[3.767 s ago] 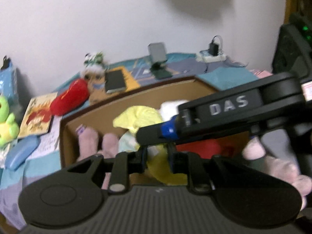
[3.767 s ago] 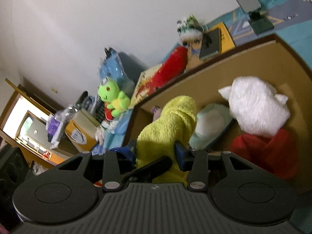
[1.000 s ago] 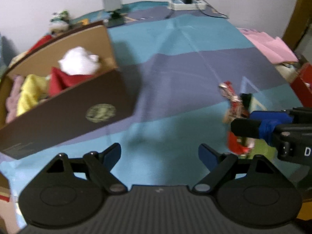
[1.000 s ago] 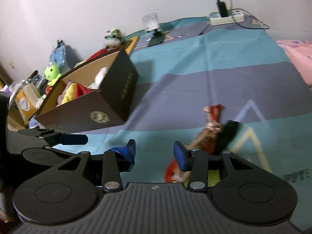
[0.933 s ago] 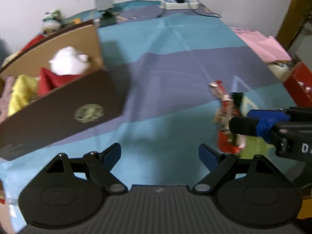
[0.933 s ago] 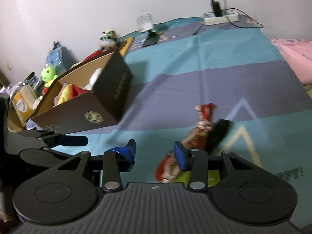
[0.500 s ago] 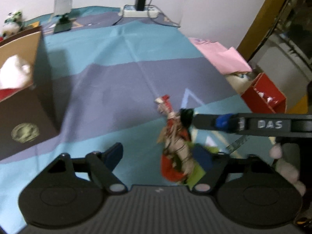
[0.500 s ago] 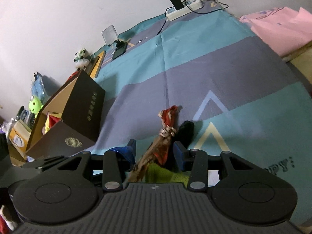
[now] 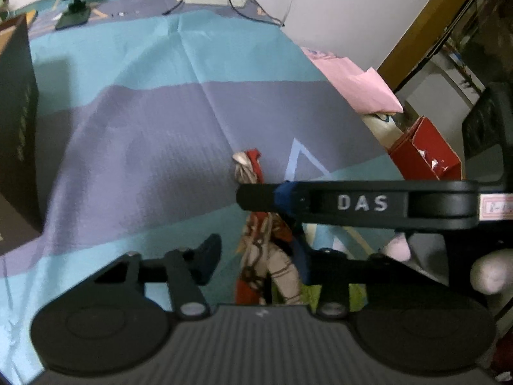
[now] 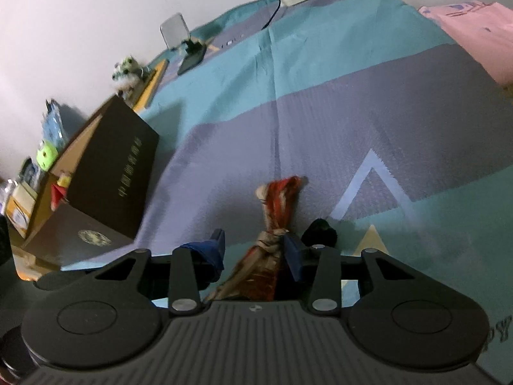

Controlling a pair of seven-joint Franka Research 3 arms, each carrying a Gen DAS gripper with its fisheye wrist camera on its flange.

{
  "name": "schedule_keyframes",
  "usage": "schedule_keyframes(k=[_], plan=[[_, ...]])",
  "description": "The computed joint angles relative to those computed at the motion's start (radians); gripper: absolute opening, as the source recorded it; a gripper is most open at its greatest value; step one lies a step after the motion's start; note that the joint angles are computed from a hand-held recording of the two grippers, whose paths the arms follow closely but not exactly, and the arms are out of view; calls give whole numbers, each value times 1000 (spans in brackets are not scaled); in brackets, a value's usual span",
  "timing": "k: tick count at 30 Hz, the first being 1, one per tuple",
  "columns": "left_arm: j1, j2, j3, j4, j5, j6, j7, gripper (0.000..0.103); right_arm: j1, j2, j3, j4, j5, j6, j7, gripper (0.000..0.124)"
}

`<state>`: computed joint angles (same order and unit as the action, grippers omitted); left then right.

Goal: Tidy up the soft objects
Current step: 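Move the right tool to the red-and-white patterned scarf and grasp it, then carry the patterned scarf into the box and release it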

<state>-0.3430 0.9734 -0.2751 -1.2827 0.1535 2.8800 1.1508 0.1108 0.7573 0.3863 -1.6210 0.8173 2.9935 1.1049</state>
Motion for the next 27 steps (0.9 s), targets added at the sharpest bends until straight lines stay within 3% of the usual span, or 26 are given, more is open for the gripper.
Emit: schedule_keyframes(k=[6, 13, 15, 17, 23, 27], plan=[[14, 73, -28, 106, -30, -59, 30, 11, 39, 27, -49, 32, -65, -13, 33, 9], [32, 112, -55, 162, -74, -82, 94, 5, 37, 49, -47, 60, -94, -5, 68, 0], [33, 108, -55, 158, -82, -75, 104, 4, 18, 54, -22, 64, -80, -10, 70, 0], [33, 82, -41, 120, -79, -47, 103, 4, -38, 65, 51, 67, -34, -8, 23, 0], [50, -56, -6, -78, -34, 83, 78, 4, -143, 68, 218, 68, 122, -4, -172, 0], [63, -163, 25, -220, 14, 180, 47, 4, -176, 77, 291, 98, 227, -38, -278, 0]])
